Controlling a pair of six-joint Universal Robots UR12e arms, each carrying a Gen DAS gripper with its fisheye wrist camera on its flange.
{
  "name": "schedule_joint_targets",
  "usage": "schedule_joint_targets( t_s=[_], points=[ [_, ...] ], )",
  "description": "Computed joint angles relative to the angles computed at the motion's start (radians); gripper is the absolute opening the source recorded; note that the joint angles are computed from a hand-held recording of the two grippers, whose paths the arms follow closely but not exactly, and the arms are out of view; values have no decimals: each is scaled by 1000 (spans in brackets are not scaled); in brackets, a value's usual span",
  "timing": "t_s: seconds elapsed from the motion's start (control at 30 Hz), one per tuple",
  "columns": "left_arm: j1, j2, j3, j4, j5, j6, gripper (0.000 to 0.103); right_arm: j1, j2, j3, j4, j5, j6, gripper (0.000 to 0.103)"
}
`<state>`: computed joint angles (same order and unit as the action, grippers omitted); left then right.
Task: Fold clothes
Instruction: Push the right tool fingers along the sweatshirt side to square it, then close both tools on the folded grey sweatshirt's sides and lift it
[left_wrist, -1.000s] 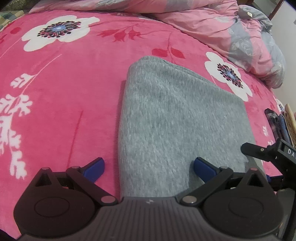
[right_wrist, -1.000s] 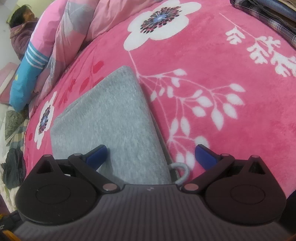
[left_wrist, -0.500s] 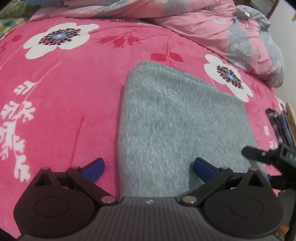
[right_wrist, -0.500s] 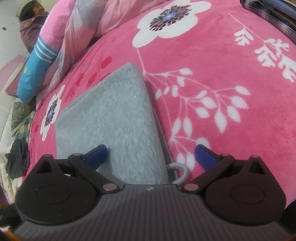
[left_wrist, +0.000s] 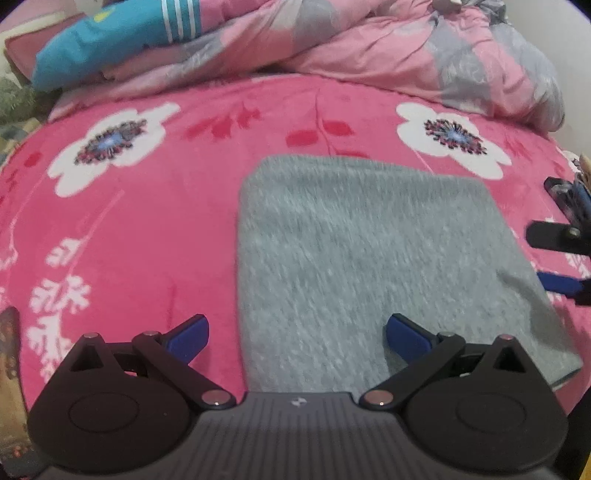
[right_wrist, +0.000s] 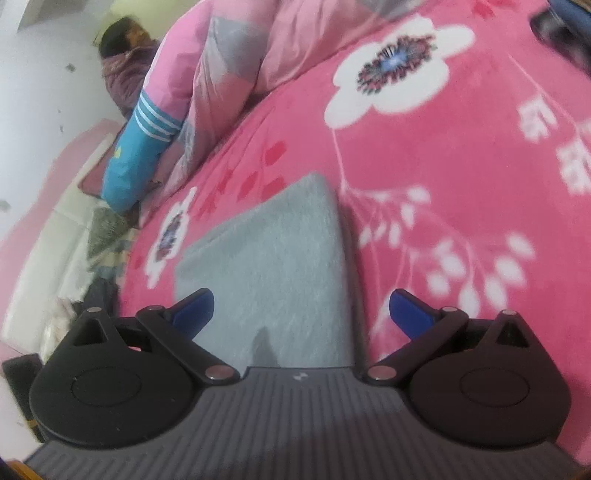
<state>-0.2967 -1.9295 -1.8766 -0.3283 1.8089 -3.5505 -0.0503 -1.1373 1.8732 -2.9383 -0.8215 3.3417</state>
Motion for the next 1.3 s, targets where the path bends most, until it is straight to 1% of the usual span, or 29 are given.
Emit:
schedule_joint_targets(
  t_s=[0.07,0.1,0.2,0.33,0.43,0.5,0.57,0.63,0.77,0.87,0.93,1.03,1.13,1.23,1.3],
  points=[
    [3,1,-6,8,-7,-8,103,8,21,-22,5,-38,-19,102],
    [4,1,-5,5,-10,-10,103,9,34,-31,6,-44,-20,102],
    [3,-2,-3,2,-11,-5,103,-1,54,-34,-11,-3,-16,102],
    [0,-8,1,5,-6,4,103,-20,50,-19,38,91,-78,102],
    [-1,-12,4,9,-8,2,103,-30,35,-6,120,159,-164,102],
    [1,-14,5,9,-18,-3,103,-34,25,-10,245,226,-291,102],
    [5,-15,5,10,-29,-6,103,-33,24,-20,317,264,-355,102],
    [6,-15,5,9,-33,-5,103,-25,33,-33,307,256,-348,102],
    [5,-16,6,9,-30,4,103,-18,91,-79,244,310,-237,102],
    [3,-18,7,12,-26,7,103,-13,121,-100,208,343,-193,103],
    [6,-19,5,17,-34,2,103,-13,120,-92,199,354,-208,102],
    [11,-19,1,25,-48,-3,103,-22,104,-70,240,371,-300,102],
    [14,-20,1,28,-58,-1,103,-22,87,-60,296,371,-384,102],
    [15,-21,1,30,-63,2,103,-21,95,-73,311,377,-381,103],
    [15,-22,1,33,-63,3,103,-20,109,-85,297,392,-353,103]
  ],
)
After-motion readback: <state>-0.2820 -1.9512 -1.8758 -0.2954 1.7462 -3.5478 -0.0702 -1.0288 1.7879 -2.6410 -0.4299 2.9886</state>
